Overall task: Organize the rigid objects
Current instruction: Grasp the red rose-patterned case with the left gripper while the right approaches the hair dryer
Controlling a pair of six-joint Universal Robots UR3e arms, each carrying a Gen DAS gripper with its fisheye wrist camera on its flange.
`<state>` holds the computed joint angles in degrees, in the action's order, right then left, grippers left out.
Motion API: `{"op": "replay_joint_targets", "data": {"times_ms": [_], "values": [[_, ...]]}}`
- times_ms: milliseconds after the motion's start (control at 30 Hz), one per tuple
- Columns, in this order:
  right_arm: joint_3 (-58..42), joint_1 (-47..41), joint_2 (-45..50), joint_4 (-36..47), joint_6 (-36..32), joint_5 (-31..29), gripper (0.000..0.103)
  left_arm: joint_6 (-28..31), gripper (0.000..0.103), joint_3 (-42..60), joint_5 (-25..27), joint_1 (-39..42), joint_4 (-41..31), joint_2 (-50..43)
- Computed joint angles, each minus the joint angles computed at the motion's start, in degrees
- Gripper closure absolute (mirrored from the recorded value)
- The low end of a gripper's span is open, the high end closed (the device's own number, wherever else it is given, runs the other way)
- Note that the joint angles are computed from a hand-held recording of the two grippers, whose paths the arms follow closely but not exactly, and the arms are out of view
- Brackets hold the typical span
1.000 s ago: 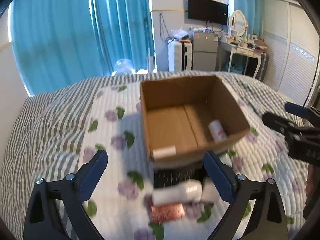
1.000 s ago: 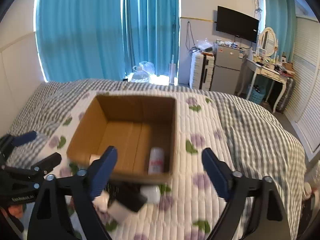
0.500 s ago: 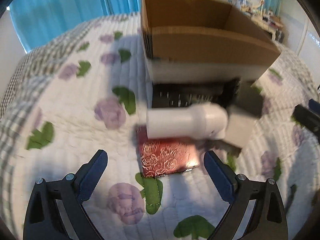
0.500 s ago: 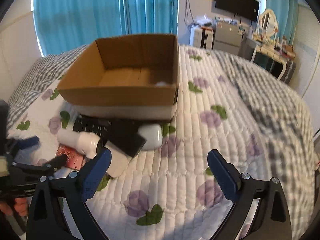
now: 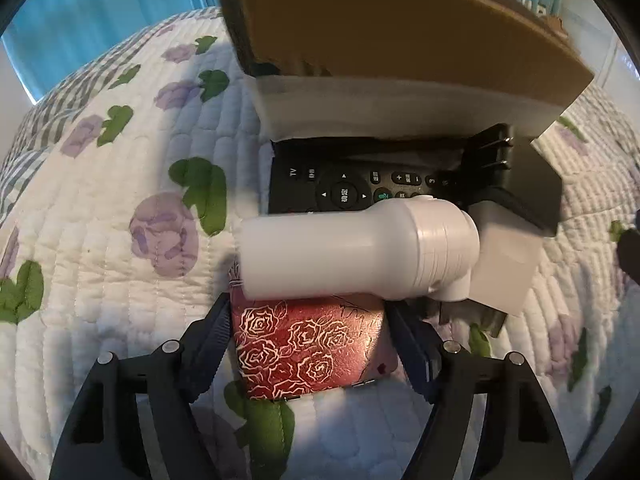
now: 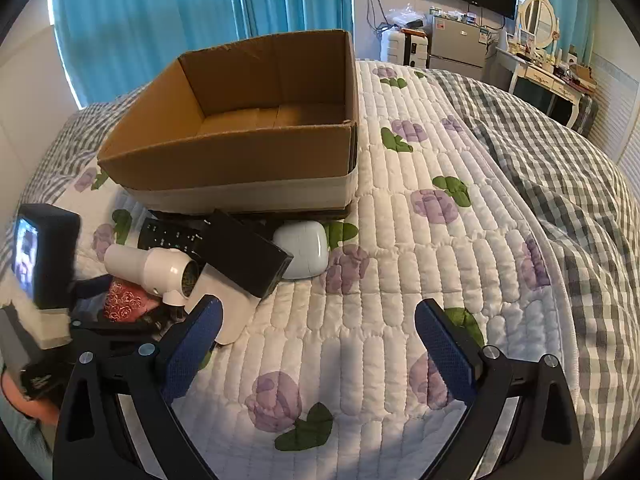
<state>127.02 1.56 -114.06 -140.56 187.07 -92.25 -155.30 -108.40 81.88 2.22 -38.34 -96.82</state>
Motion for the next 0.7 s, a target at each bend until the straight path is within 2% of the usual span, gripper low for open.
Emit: {"op": "replay_joint_targets", "data": {"times_ms": [133, 233, 400, 500, 700], "values": [[0.5, 0.6, -0.4, -0.9, 0.1, -0.5, 0.006, 1.3, 0.028, -2.5, -2.6, 3.5, -4.6, 6.3], [0.6, 1.8, -0.5, -2.0, -0.2, -1.0, 0.006, 4.2, 0.030, -5.7, -6.3, 8.1, -7.8, 14.6], [-1.7, 7.3, 3.4, -5.4, -1.8, -2.3, 0.006, 8.8, 0.030, -6.6, -10.9, 15.9, -13.8, 24.2], [-6.1, 13.4, 10.2, -7.5, -4.0, -5.0, 0.006, 10.1, 0.030, -5.6, -12.7, 18.8, -13.6, 24.4], [-17.9, 23.0, 26.3, -9.8, -8.4, -10.7, 0.006, 6.2, 0.030, -1.9, -10.5, 17.2, -7.0, 16.5]]}}
